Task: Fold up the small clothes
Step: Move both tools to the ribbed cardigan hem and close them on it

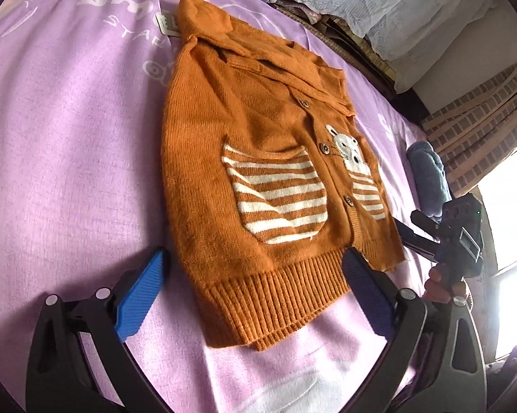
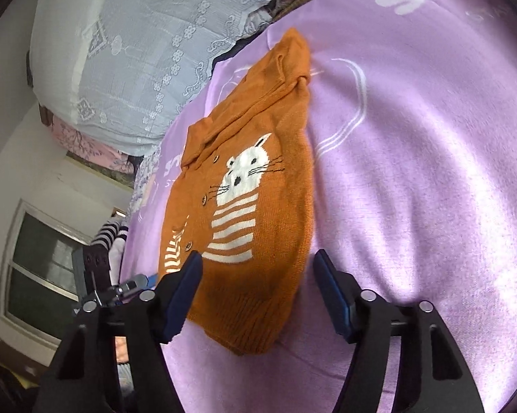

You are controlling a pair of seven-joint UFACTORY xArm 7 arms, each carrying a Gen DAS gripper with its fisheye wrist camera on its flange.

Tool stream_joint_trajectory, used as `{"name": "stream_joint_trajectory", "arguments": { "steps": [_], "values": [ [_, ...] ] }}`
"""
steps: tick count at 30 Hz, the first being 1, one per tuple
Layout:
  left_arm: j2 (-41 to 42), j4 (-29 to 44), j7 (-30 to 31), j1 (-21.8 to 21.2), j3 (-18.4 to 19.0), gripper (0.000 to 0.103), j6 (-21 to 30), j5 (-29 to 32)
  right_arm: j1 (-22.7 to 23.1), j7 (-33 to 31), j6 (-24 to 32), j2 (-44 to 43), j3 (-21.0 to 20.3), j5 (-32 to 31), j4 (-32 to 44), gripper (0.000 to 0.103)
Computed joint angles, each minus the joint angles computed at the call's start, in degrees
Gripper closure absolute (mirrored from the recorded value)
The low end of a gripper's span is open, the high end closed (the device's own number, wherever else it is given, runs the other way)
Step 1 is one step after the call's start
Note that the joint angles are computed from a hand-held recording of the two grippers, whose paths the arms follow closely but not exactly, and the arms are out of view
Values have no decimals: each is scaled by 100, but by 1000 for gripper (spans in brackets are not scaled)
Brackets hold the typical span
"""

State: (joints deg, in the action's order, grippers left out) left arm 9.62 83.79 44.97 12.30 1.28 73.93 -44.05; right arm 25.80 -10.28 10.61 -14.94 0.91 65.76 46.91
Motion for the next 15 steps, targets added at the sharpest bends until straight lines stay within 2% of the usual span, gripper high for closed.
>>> {"name": "stream_joint_trajectory", "arguments": {
  "steps": [5,11,12,15],
  "values": [
    [157,185,65,18,-60,6,258,-138,-9,-254,160,166,-38,301,152,40],
    [141,148,219,-71,-152,6,134,-210,-111,-692,384,380,223,426,416,37],
    [137,151,281,-36,-151,9,256,-319,-129,-699,401,386,262,406,430,37],
    [158,185,318,-23,-140,32,446,-354,-170,-698,408,392,312,437,444,40]
  ]
}}
